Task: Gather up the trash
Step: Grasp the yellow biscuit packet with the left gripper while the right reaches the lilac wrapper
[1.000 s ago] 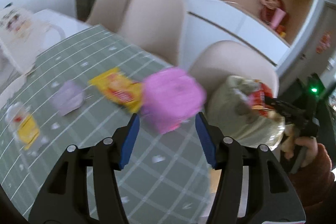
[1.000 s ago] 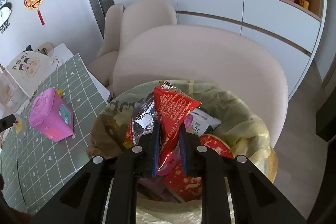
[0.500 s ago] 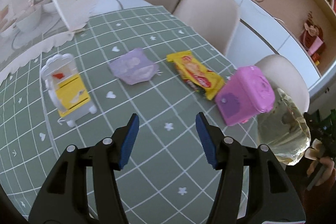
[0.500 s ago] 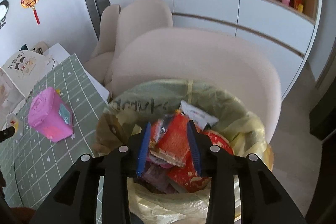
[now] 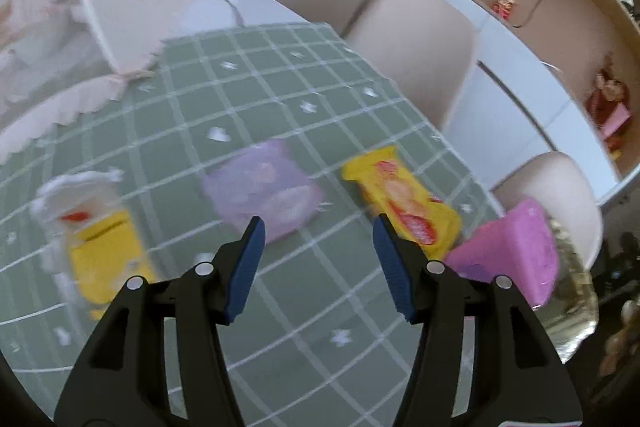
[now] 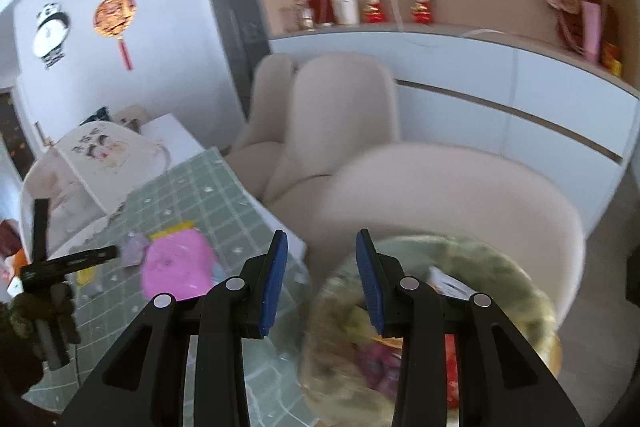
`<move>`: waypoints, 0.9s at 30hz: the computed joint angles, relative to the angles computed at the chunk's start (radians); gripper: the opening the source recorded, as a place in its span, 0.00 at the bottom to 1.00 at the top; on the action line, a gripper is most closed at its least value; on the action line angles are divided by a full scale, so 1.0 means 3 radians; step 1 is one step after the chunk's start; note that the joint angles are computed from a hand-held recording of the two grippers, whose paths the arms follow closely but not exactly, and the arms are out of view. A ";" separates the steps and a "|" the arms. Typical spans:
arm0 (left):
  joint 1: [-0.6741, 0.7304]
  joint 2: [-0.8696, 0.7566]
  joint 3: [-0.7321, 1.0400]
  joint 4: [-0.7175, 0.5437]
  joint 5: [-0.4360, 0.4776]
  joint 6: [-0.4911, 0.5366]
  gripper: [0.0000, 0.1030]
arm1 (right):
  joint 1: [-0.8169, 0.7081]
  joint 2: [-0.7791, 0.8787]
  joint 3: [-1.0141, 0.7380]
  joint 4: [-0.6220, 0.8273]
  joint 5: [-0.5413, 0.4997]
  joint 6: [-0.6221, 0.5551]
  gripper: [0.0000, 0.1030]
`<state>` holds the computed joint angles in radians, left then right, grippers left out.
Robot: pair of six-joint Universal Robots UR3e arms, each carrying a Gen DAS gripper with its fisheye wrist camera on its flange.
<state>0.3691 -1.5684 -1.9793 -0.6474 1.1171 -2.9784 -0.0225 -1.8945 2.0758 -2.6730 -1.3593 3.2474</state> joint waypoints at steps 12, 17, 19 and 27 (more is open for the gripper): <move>-0.0731 -0.1152 0.0937 0.0158 0.0307 -0.0433 0.37 | 0.0278 0.0458 -0.0230 -0.0108 -0.0170 0.0132 0.33; -0.0709 -0.1114 0.0796 0.0340 0.0368 -0.0401 0.11 | 0.0355 0.0603 -0.0365 -0.0112 -0.0202 0.0128 0.33; -0.0592 -0.0903 0.0627 0.0297 0.0260 -0.0300 0.05 | 0.0410 0.0705 -0.0460 -0.0149 -0.0190 0.0184 0.33; 0.0290 0.0803 -0.0435 -0.0597 -0.0092 0.0576 0.05 | 0.0938 0.1580 -0.1509 -0.0156 0.0047 0.0324 0.33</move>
<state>0.4561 -1.3276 -2.1098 -0.8266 1.0896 -2.8056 0.2588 -1.4207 1.6229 -2.7199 -1.3451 3.3447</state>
